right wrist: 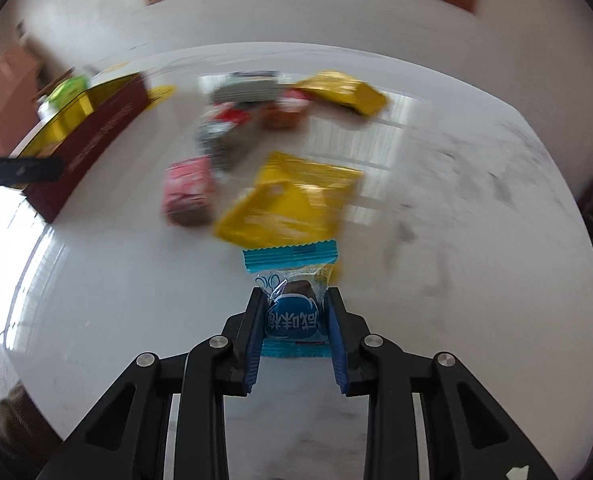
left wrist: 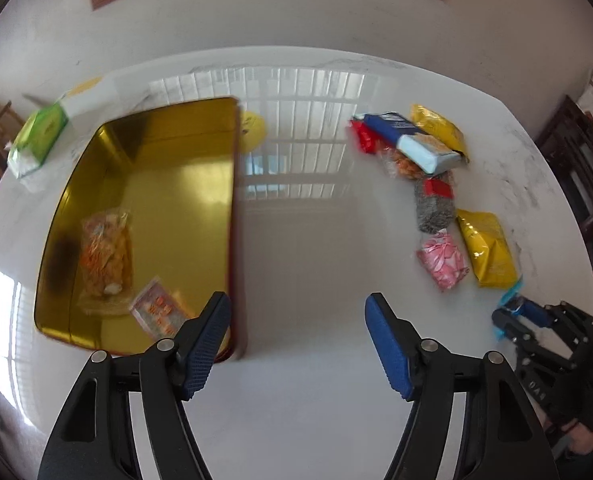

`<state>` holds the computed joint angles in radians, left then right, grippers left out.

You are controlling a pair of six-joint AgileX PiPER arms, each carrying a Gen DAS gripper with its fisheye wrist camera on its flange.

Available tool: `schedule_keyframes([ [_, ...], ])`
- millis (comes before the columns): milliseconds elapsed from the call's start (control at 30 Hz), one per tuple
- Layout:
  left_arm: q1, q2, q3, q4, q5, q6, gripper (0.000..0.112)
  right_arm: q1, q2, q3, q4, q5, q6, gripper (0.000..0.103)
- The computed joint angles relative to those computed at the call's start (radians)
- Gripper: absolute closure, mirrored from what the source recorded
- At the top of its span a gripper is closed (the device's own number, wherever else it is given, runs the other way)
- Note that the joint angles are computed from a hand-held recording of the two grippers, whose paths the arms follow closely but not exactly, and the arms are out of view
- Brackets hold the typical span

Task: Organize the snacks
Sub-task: 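Grasp the pink-patterned box with the left tool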

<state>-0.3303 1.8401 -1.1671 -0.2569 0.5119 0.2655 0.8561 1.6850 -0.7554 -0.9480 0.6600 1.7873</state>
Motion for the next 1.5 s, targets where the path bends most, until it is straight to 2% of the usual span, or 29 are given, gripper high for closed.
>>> schedule_keyframes([
  [100, -0.01, -0.006, -0.001, -0.052, 0.002, 0.013, 0.041, -0.033, -0.036, 0.051, -0.028, 0.027, 0.056, 0.077],
  [200, -0.043, 0.002, -0.021, -0.007, 0.0, -0.032, 0.041, -0.099, -0.056, 0.092, -0.077, 0.022, 0.117, 0.077],
  [333, -0.083, 0.03, -0.062, 0.026, 0.025, -0.088, 0.041, -0.187, -0.051, 0.098, -0.136, -0.007, 0.149, 0.077],
  [467, -0.106, 0.071, -0.112, 0.002, 0.074, -0.117, 0.041, -0.225, -0.025, 0.087, -0.19, -0.018, 0.164, 0.077],
  [633, -0.133, 0.111, -0.158, 0.008, 0.096, -0.169, 0.041, -0.25, 0.006, 0.061, -0.242, -0.021, 0.174, 0.077],
  [700, -0.134, 0.129, -0.185, -0.02, 0.116, -0.169, 0.041, -0.273, 0.012, 0.065, -0.287, -0.04, 0.211, 0.076],
  [867, -0.136, 0.207, -0.303, -0.058, 0.22, -0.205, 0.041, -0.281, 0.018, 0.052, -0.279, -0.04, 0.206, 0.076],
  [967, -0.146, 0.247, -0.354, -0.054, 0.256, -0.248, 0.041, -0.282, 0.015, 0.056, -0.284, -0.045, 0.213, 0.076],
  [1067, -0.172, 0.28, -0.394, -0.01, 0.269, -0.32, 0.043, -0.283, 0.013, 0.059, -0.286, -0.046, 0.214, 0.076],
  [1267, -0.203, 0.298, -0.412, 0.004, 0.256, -0.336, 0.043, -0.285, 0.014, 0.059, -0.29, -0.049, 0.216, 0.074],
  [1500, -0.232, 0.349, -0.461, 0.064, 0.262, -0.384, 0.054, -0.285, 0.016, 0.058, -0.292, -0.05, 0.218, 0.074],
])
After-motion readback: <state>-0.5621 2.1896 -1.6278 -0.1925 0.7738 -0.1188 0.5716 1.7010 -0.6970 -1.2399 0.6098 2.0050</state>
